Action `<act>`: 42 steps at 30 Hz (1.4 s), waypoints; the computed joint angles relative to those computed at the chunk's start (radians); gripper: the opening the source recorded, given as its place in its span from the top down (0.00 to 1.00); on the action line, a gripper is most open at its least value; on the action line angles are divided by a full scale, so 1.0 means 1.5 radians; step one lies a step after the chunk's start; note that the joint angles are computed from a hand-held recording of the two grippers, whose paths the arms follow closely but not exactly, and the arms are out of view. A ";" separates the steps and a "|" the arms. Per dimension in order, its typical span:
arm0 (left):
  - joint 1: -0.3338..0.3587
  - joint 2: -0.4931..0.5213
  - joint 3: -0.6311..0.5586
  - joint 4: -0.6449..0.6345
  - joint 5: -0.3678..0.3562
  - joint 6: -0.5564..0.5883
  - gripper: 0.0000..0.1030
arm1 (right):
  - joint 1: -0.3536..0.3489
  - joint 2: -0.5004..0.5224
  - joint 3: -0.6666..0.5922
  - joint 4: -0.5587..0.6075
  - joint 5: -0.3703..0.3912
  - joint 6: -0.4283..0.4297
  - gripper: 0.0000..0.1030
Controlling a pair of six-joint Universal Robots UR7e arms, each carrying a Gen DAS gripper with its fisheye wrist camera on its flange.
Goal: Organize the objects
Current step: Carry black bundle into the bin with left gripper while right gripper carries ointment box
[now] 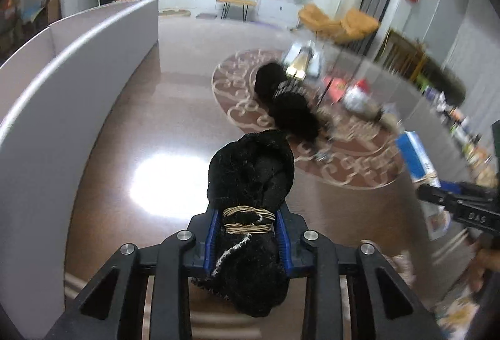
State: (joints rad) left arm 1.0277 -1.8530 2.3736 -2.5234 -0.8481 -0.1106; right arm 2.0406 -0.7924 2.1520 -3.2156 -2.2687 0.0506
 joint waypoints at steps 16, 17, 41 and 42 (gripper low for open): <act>0.069 -0.143 -0.199 0.166 0.173 0.041 0.70 | 0.170 0.213 -0.447 0.213 0.307 -0.055 0.59; 0.094 -0.133 -0.211 0.160 0.176 0.060 0.69 | 0.176 0.240 -0.489 0.237 0.318 -0.057 0.59; -0.109 -0.151 -0.018 0.171 0.066 -0.068 0.00 | 0.009 0.131 -0.024 -0.200 -0.093 -0.097 0.04; -0.111 -0.129 0.001 0.149 0.064 -0.067 0.00 | -0.011 0.119 0.001 -0.226 -0.104 -0.091 0.04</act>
State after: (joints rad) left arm 0.8612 -2.0461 2.3755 -2.2995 -0.7520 -0.2111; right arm 2.0241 -0.6135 2.1532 -3.5544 -2.4252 -0.0856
